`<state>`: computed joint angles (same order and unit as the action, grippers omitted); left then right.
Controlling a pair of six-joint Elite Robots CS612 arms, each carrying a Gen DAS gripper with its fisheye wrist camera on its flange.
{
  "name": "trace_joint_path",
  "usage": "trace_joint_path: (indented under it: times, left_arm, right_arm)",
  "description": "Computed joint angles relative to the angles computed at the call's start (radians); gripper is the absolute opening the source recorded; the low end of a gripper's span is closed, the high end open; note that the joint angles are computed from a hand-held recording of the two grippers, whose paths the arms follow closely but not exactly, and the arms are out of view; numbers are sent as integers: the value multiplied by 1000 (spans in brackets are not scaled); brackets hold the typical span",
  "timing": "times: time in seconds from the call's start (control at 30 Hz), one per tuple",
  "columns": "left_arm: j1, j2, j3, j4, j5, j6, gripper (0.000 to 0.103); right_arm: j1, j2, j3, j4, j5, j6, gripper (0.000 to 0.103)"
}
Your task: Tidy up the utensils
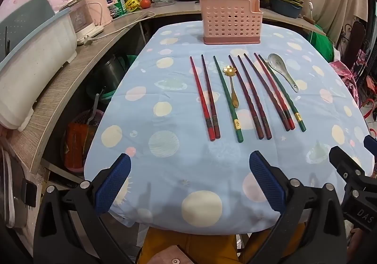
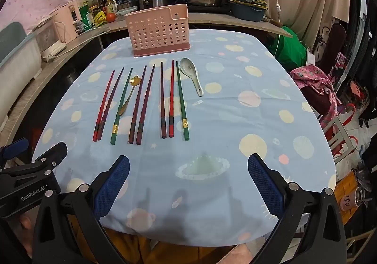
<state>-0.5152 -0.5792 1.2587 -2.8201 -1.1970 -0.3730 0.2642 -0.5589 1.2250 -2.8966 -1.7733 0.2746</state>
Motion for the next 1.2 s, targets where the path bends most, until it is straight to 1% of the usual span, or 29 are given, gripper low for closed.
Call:
trace_joint_path:
  times: [0.13,0.17,0.27,0.47,1.2]
  left_arm:
    - [-1,1,-2,11,12,-11,96]
    - [-8,1,-8,22,18,-18,96]
    - [-13,5,-17,31,24,-24,96]
    - [3,1,-5,15,-9,-13,96]
    - [6,3,-3,12,-15,-18,96]
  right_arm:
    - [0,0,0,3,0,-1,96]
    - [-1,0,1,1,2,0,96]
    - [-1,0,0,5,4,1,96]
    - [-1,-1,2,4,6,3,96]
    - [0,1,-1,8,5,7,96]
